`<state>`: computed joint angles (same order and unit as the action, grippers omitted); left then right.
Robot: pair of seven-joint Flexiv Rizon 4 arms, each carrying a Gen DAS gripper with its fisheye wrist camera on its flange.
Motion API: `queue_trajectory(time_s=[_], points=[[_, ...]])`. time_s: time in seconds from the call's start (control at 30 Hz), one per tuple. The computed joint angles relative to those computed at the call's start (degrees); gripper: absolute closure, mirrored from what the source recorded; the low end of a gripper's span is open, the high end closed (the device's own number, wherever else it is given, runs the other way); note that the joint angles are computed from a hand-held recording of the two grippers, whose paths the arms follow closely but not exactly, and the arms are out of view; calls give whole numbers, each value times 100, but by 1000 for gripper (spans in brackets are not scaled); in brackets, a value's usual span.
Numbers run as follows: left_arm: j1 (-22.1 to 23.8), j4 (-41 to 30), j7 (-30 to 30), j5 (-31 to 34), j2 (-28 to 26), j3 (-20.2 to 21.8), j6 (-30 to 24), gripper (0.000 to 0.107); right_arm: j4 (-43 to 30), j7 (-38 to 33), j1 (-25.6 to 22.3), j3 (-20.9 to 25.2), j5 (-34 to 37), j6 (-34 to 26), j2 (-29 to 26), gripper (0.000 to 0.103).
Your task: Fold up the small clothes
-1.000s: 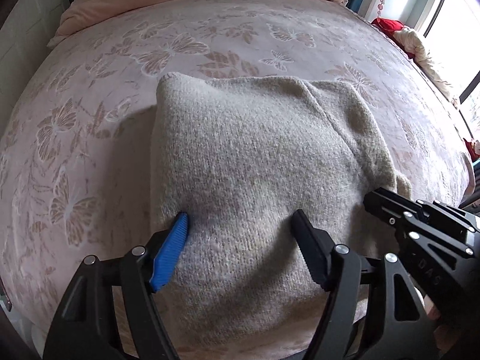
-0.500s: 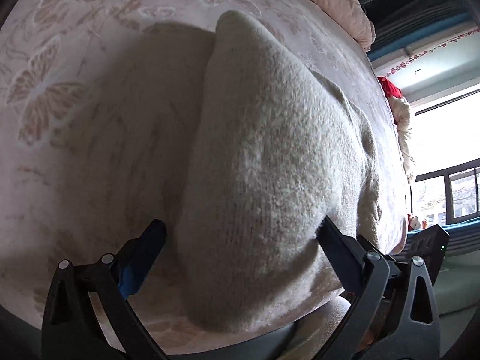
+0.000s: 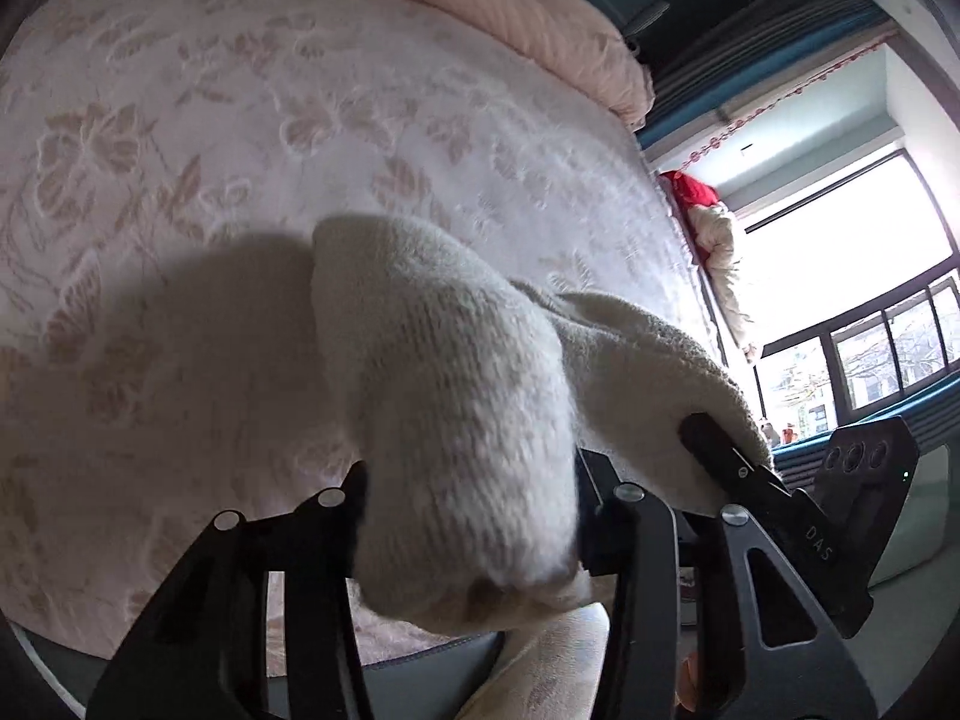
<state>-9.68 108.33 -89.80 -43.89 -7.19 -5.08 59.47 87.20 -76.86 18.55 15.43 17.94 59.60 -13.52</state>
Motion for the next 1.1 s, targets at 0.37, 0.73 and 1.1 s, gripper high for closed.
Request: queue_trajectory(time_s=[0.37,0.73,1.1], points=[[172,794,610,833,1510,692,2,46,560,462,808,89,-841,813,56,53],[600,2539,-396,1921,1845,835,427,42,1456,1686,1064,-31,-2667,292,28,101],[818,1887,-791,3230,1067,625,380,35,994,1970,1532,-195,-3397,-640,-846,102]])
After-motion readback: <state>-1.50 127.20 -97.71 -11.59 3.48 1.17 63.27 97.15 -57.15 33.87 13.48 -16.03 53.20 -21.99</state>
